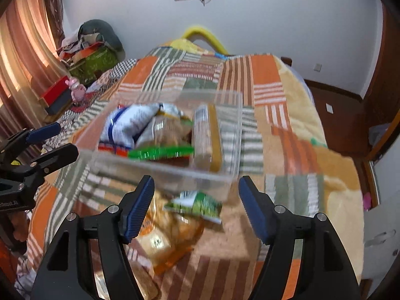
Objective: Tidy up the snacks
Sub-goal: 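Grasp the green pea snack packet with the right tool while the left grasps the cracker bag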
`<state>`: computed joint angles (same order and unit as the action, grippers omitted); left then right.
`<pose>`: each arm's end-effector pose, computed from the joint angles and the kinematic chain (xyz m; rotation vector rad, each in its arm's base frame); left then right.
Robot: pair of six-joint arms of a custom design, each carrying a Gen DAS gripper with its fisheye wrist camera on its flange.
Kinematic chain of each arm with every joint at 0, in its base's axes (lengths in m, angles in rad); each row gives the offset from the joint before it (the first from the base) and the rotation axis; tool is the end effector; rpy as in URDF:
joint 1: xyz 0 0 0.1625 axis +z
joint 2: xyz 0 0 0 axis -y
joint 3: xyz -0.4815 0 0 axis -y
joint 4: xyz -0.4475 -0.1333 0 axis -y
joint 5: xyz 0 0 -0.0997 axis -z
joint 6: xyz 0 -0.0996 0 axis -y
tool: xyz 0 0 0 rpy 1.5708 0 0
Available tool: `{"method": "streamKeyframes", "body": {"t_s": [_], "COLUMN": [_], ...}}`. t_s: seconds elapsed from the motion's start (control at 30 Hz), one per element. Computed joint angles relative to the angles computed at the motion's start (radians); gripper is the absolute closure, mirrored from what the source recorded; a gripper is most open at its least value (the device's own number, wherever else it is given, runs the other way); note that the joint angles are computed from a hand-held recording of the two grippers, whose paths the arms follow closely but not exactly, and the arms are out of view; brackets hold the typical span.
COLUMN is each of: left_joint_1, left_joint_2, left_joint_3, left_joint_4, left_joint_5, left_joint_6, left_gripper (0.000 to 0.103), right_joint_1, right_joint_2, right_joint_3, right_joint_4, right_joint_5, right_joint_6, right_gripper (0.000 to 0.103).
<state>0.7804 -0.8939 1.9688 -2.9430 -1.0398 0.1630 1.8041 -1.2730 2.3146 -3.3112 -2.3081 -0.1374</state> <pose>-0.3220 -0.5773 0.0913 1.1259 2.4166 -0.6030 0.1780 -0.4623 0.2442 0.1057 -2.3206 0.8798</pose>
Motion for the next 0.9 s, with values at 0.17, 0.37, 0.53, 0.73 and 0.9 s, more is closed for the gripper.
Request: {"method": "streamKeyframes", "body": {"t_s": [0.17,0.37,0.53,0.73,0.9], "left_joint_1": [0.014,0.019,0.025,0.018,0.004], "left_joint_2": [-0.009,-0.011,0.003,0.026,0.057], "left_joint_3": [0.032,0.058,0.052,0.042,0.017], "left_joint_4": [0.034,0.042,0.058,0.072,0.108], "left_joint_5": [-0.001,-0.005,-0.025,-0.065,-0.102], "left_joint_6": [-0.033,-0.044,-0.060,-0.063,-0.066], "left_gripper": [0.015,0.015,0.015,0.015,0.015], "right_joint_1": [-0.028,-0.065,-0.087,-0.112,-0.100], "right_joint_2": [0.014,0.001,-0.007,-0.015,-0.022], "right_joint_3": [0.016,0.037,0.042,0.048,0.079], "right_joint_4": [0.011,0.000,0.044,0.076,0.034], "right_joint_5": [0.011,0.049,0.070,0.102,0.062], "right_joint_6": [0.050,0.103,0.133,0.149,0.124], "right_gripper": [0.036,0.039,0.049,0.055,0.061]}}
